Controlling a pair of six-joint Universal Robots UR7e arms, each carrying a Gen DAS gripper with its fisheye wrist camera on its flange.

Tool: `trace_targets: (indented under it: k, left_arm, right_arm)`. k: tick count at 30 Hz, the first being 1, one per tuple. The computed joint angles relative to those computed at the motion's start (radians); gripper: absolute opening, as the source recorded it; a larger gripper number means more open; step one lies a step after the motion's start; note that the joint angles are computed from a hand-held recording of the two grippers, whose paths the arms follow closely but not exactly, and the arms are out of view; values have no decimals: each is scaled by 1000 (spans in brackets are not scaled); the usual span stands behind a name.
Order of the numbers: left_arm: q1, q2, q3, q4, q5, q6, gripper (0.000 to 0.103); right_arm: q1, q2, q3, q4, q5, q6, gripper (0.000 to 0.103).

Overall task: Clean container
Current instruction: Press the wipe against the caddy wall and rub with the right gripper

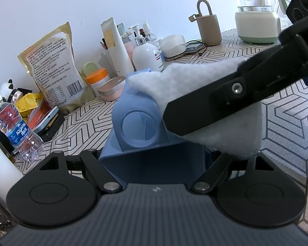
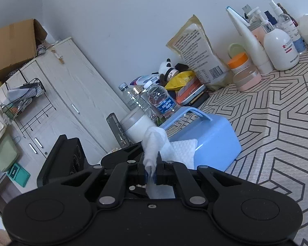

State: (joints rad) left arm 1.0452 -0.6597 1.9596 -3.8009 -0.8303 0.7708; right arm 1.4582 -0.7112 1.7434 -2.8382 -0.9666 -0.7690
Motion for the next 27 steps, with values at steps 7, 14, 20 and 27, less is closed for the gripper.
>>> trace_targets:
  k: [7,14,20,27]
  left_arm:
    - [0,0,1,0,0,1,80]
    - [0,-2,2,3,-1,-4,80]
    - [-1,-2,3,1,5,-12,80]
    - [-3,-3,7,-1,7,-12,80]
  right_arm:
    - [-5,5,4,-64,-11,56,3]
    - [-2,14,7,-166,-62,137,3]
    - [4,12,14,-173,-66,102,11]
    - [11,5,16,-131,-47,40,14]
